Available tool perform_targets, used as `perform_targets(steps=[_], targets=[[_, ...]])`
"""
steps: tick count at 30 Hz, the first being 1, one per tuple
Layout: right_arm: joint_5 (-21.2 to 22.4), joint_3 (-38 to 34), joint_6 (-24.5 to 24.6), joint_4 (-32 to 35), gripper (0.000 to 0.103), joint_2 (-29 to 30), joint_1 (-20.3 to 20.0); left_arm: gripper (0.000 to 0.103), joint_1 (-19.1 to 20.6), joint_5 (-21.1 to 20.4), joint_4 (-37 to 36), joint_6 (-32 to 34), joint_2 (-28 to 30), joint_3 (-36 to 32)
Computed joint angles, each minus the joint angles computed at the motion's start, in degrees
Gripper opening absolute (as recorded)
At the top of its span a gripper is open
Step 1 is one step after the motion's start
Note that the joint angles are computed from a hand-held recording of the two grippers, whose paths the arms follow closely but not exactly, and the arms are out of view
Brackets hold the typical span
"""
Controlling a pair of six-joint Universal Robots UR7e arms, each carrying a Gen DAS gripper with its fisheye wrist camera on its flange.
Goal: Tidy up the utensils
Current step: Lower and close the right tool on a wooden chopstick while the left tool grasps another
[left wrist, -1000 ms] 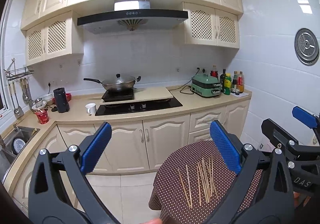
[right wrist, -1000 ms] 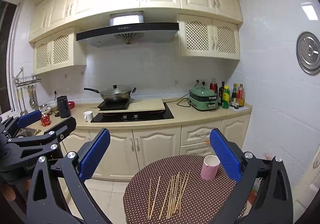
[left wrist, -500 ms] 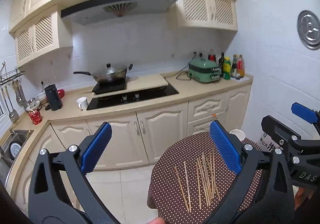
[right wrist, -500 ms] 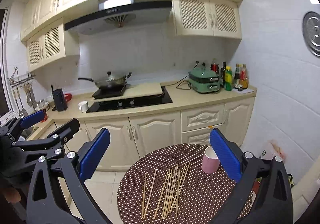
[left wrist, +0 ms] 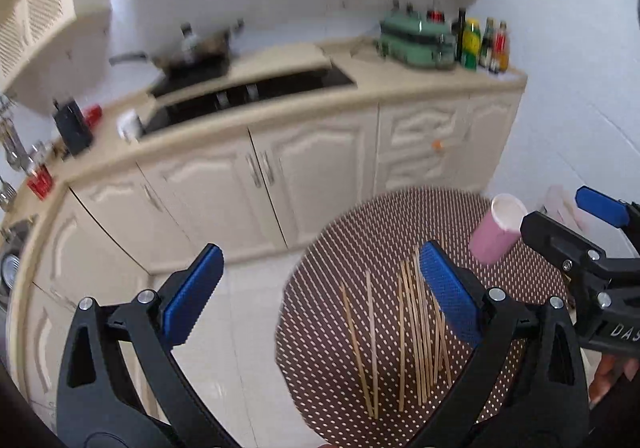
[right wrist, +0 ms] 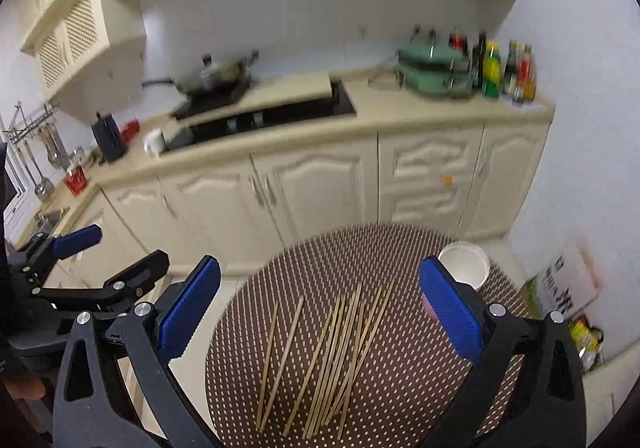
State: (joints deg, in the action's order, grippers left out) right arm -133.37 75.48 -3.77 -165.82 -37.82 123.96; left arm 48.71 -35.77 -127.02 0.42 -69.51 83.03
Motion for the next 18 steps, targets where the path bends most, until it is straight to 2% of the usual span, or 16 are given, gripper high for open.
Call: perform_targets(steps=[5,8,10,12,18], targets=[[1.70,-0.53,5.58,9.14,0.094,0.28,-3.20,0.096,4.89,-3.79,9.68,-6.76,3.49,-2.89],[3.05,-1.31,8.22,14.81,0.086,0.70,-5.22,0.096,7.71,-7.08,11.83,-8.48,4.86,-3.43],[4.63,-1.58,10.70,18.73,0.077,0.68,-6.59,0.096,9.39,-8.33,15.93,-11.55,6.14,-4.49],[5.37,-2.71,12.95,22.93,0.070,1.14,-7.83,0.088,11.22,-10.44,17.53,-13.12,7.78,-5.45],[7.12,-5.35,15.26,29.97,0.051,2.20,-11.50,0.075,14.62,-12.18,21.90,-15.63,12.71,-9.36]])
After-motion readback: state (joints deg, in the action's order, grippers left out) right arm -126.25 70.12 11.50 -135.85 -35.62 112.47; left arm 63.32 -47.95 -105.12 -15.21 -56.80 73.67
